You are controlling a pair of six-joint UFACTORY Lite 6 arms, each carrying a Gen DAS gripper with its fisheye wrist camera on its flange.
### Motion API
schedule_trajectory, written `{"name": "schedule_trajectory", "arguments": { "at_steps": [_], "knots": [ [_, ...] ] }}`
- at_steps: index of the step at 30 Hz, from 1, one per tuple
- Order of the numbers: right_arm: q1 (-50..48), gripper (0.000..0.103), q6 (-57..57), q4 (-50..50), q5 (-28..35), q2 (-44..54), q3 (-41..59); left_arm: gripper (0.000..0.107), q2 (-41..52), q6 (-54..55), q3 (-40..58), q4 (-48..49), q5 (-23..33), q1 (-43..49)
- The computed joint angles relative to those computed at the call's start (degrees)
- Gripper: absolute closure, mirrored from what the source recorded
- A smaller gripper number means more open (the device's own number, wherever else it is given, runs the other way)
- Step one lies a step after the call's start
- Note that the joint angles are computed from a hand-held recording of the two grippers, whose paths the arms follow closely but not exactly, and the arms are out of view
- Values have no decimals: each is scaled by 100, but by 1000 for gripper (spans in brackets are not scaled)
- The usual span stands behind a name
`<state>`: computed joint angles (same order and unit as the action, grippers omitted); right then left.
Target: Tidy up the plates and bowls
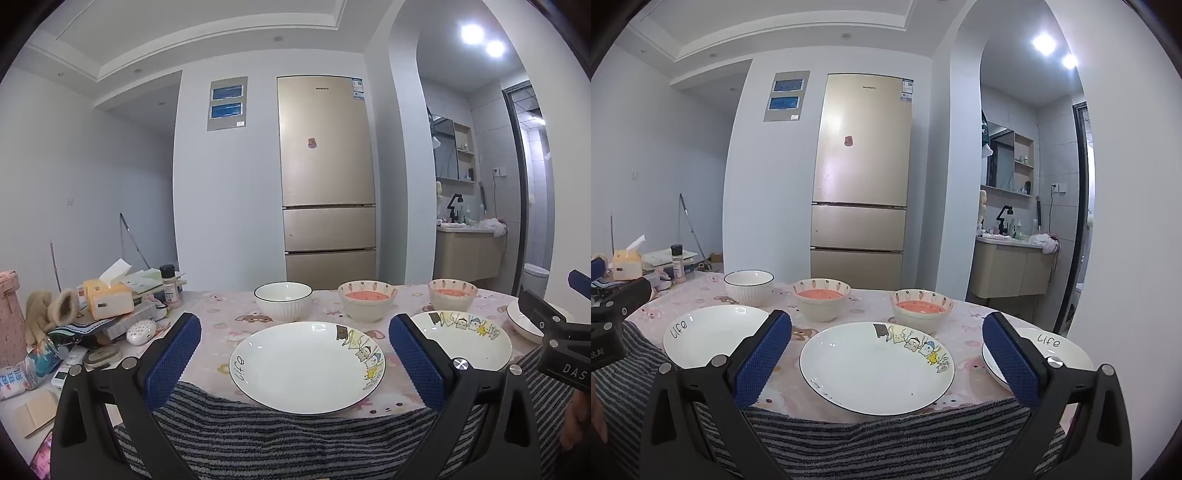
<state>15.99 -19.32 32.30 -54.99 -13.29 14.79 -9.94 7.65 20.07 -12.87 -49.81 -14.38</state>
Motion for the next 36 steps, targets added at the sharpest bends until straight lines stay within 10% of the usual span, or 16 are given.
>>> {"name": "schedule_trajectory", "arguments": {
  "at_steps": [36],
  "knots": [
    [128,0,28,-14,-290,36,-90,4,-174,-46,-95,209,-23,-12]
  ]
}}
